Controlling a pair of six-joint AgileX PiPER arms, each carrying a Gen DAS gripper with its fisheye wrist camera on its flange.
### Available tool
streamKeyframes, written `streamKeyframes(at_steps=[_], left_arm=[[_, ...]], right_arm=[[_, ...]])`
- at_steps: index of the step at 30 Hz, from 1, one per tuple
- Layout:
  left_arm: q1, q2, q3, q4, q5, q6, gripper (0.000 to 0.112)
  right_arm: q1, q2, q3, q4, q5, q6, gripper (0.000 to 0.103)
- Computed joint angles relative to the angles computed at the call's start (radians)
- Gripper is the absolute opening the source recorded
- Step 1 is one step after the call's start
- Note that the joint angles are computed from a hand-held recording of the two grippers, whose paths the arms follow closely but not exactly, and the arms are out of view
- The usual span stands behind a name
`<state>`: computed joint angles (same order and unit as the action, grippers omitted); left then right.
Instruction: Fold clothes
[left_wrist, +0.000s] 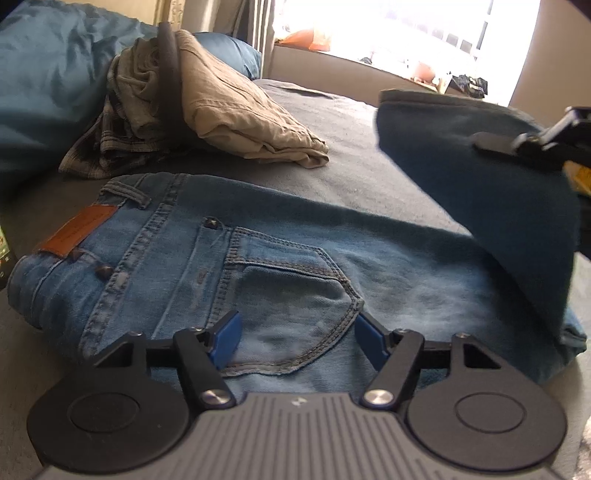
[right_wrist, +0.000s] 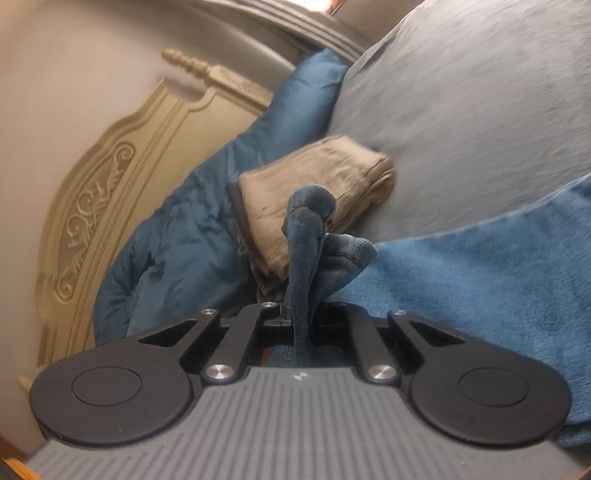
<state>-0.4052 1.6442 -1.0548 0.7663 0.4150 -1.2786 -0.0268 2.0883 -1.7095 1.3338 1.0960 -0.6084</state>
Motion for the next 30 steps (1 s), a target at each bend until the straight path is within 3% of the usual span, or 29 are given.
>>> streamKeyframes(at_steps=[6,16,20,23,30], left_arm=[[0.036,-0.122,0.106,0.102,-0.034,-0.166,0.069],[0.157,-0.278,0.212,0.059,-0.043,-0.192,0.067],[0.212,-0.333,0.240,-0.024,-0.061,-0.127,0.065],[0.253,-0.369,0.263,-0.071,-0.077,-0.094,0.065],[0.354,-0.433,0.314,-0.234,-0.104,0.027,0.065]], right_arm=[[0.091,0.016,-0.044,-0.045,-0.038,-0.025,0.004],[0.263,0.101,-0.213,-0.142,-0.082,-0.022,0.004],[0.356,0.117,-0.267,-0.224,-0.158,-0.061,0.004],[0.435,0.104,-0.249,-0.327,-0.262,-0.140,0.004],[0.573,0.064,-0.110,-0.464,-0.497,-0.329,0.004]])
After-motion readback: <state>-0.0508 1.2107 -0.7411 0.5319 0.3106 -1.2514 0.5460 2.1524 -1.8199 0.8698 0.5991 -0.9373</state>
